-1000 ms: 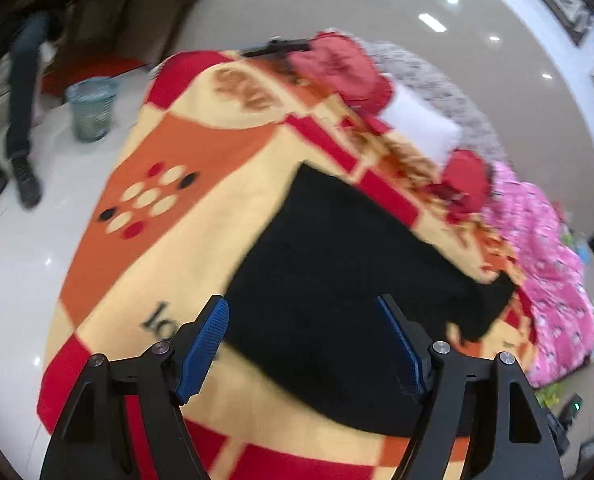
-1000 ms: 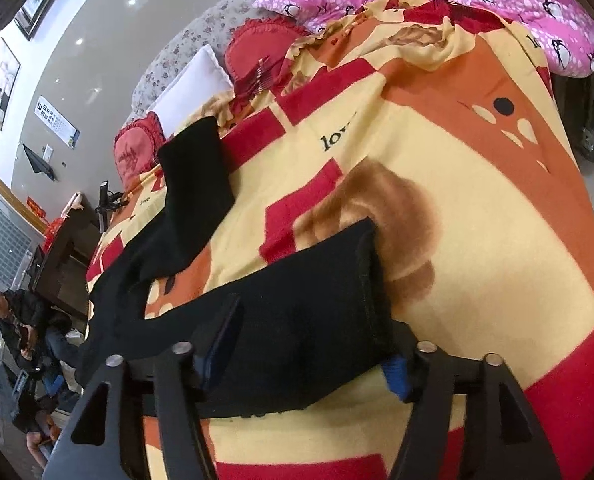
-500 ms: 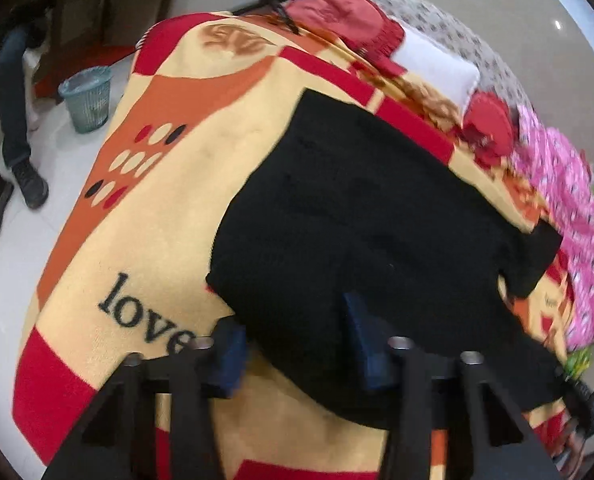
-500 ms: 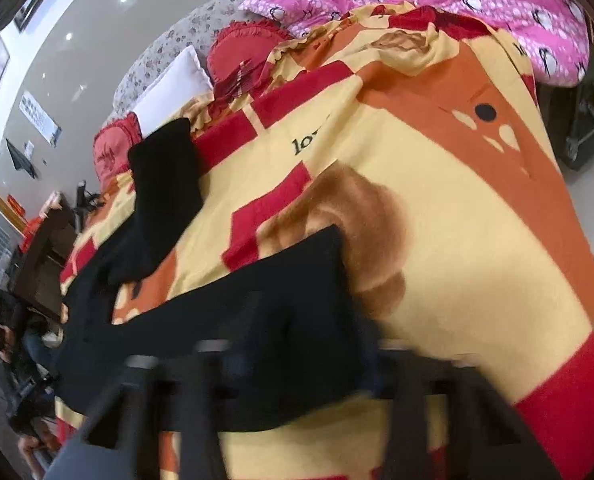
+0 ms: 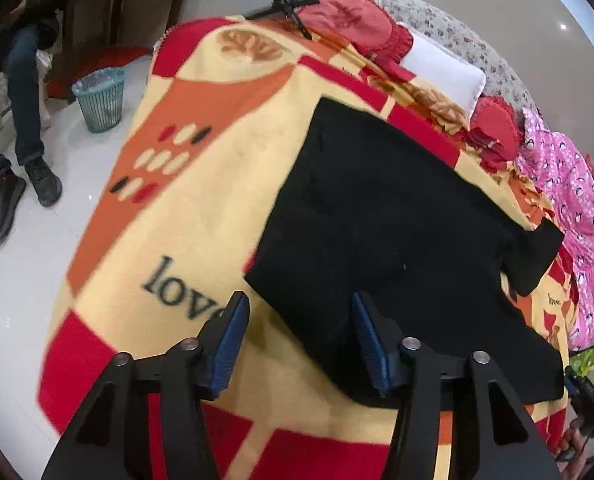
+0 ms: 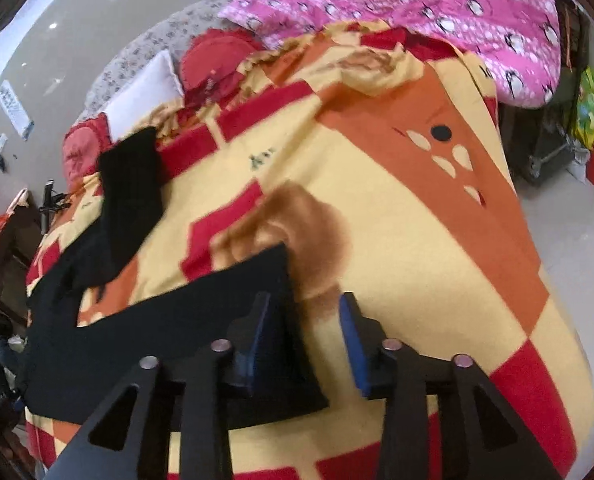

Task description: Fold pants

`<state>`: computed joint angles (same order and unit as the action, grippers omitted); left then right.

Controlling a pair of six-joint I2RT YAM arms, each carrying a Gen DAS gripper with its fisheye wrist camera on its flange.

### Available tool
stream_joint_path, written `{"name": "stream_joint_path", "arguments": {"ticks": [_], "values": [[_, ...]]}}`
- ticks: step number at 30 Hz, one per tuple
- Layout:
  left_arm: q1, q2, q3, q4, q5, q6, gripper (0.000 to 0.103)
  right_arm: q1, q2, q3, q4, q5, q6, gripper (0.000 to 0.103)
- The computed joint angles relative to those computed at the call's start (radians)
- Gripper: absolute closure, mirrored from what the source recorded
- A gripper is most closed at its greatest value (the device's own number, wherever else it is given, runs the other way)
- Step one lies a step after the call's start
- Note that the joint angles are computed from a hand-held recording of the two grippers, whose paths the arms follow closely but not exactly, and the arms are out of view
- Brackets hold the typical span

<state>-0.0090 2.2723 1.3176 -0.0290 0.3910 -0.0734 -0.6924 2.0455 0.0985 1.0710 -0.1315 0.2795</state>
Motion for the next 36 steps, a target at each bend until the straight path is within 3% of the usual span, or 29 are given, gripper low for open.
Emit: {"name": "stream_joint_path", "arguments": {"ticks": [2, 5, 7, 12, 18, 25, 33, 36], "values": [[-0.001, -0.055, -0.058, 0.036, -0.019, 0.008, 0.048, 0.030, -0.061, -0.029, 0.008, -0.037, 0.001, 0.047], [-0.008, -0.128, -0.135, 0.086, -0.019, 0.011, 0.043, 0.134, -0.098, -0.042, 0.039, -0.049, 0.034, 0.036], [-0.017, -0.167, -0.180, 0.122, -0.008, 0.003, 0.040, 0.234, -0.121, -0.012, -0.013, -0.018, 0.053, 0.032], [-0.069, -0.223, -0.269, 0.204, -0.022, 0.021, 0.035, 0.454, -0.114, 0.132, -0.182, 0.050, 0.118, 0.026], [-0.124, -0.168, -0.259, 0.201, -0.065, 0.072, 0.035, 0.613, -0.039, 0.277, -0.256, 0.084, 0.131, 0.023], [-0.195, -0.111, -0.236, 0.259, -0.191, 0.059, 0.035, 0.745, 0.094, 0.433, -0.333, 0.155, 0.141, 0.023], [-0.226, -0.045, -0.173, 0.254, -0.198, 0.055, 0.034, 0.768, 0.171, 0.460, -0.271, 0.183, 0.166, 0.013], [-0.227, -0.030, -0.154, 0.249, -0.202, 0.045, 0.034, 0.767, 0.176, 0.470, -0.282, 0.162, 0.158, 0.001]]}}
